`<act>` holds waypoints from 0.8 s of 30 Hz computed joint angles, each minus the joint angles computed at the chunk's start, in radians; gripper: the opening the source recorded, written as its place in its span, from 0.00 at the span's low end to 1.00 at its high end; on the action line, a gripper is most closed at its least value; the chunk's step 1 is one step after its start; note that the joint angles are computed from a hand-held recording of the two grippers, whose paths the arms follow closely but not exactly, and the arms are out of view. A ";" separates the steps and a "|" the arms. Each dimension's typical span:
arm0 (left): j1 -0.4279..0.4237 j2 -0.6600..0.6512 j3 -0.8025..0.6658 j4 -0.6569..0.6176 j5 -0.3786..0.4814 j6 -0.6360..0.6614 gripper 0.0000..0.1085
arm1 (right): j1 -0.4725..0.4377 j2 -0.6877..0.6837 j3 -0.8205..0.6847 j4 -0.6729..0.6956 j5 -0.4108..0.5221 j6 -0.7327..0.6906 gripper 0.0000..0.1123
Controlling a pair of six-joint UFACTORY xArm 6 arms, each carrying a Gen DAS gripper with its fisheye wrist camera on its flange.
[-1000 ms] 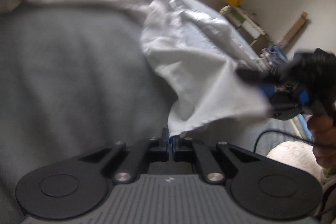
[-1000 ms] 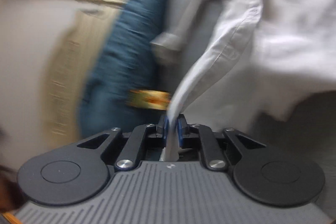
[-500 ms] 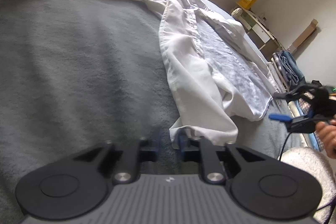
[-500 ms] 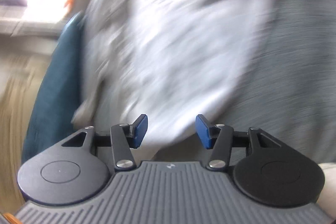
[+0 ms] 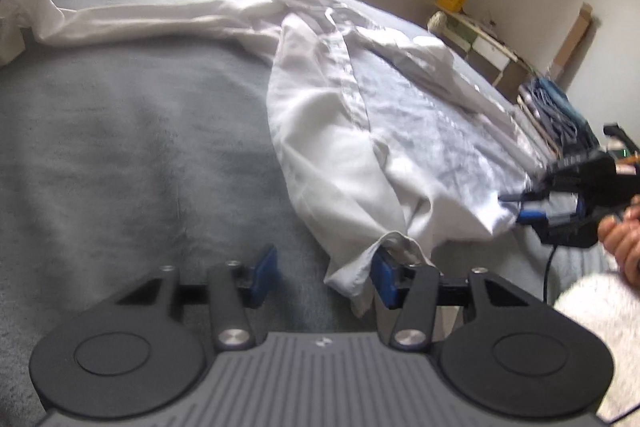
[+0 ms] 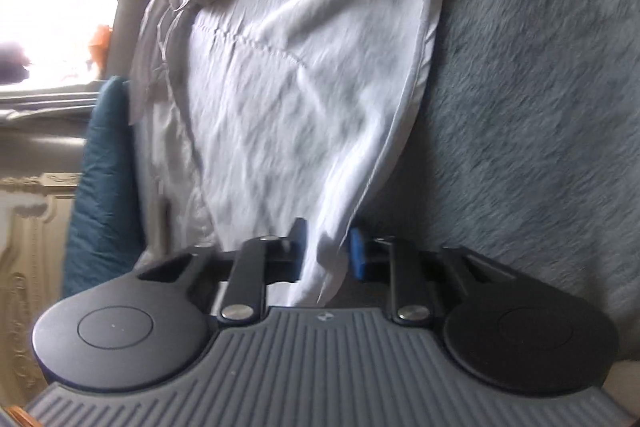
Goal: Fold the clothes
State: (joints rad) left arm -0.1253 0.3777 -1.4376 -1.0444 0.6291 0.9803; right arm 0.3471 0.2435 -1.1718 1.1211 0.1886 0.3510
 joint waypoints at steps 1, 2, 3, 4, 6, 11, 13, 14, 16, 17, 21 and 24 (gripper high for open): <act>-0.002 0.005 -0.006 -0.012 -0.007 0.005 0.48 | 0.003 0.004 -0.006 0.022 0.003 -0.027 0.11; -0.002 0.010 -0.013 -0.023 -0.010 0.011 0.47 | 0.006 0.012 -0.018 0.024 0.007 -0.038 0.08; -0.002 0.014 -0.020 -0.039 -0.009 0.019 0.46 | 0.008 0.016 -0.025 0.033 0.008 -0.053 0.06; 0.001 0.017 -0.026 -0.060 -0.003 0.026 0.42 | 0.012 0.023 -0.039 0.042 0.007 -0.068 0.04; 0.016 0.037 -0.060 -0.086 0.043 -0.005 0.29 | 0.014 0.017 -0.048 0.048 0.010 -0.084 0.02; 0.094 0.165 -0.249 -0.065 0.293 -0.404 0.03 | 0.001 -0.035 -0.037 0.109 0.032 -0.123 0.01; 0.127 0.205 -0.307 -0.077 0.362 -0.539 0.02 | -0.010 -0.060 -0.020 0.092 0.041 -0.098 0.01; 0.142 0.214 -0.321 -0.083 0.382 -0.596 0.02 | -0.017 -0.075 -0.008 0.070 0.043 -0.077 0.01; 0.172 0.231 -0.348 -0.094 0.419 -0.707 0.02 | -0.030 -0.101 0.012 0.056 0.053 -0.056 0.01; 0.184 0.231 -0.351 -0.092 0.429 -0.748 0.02 | -0.036 -0.114 0.022 0.040 0.060 -0.042 0.01; 0.214 0.221 -0.351 -0.032 0.430 -0.835 0.02 | -0.067 -0.165 0.080 -0.159 0.081 0.115 0.01; 0.213 0.233 -0.352 0.042 0.425 -0.851 0.03 | -0.114 -0.187 0.131 -0.426 0.137 0.346 0.03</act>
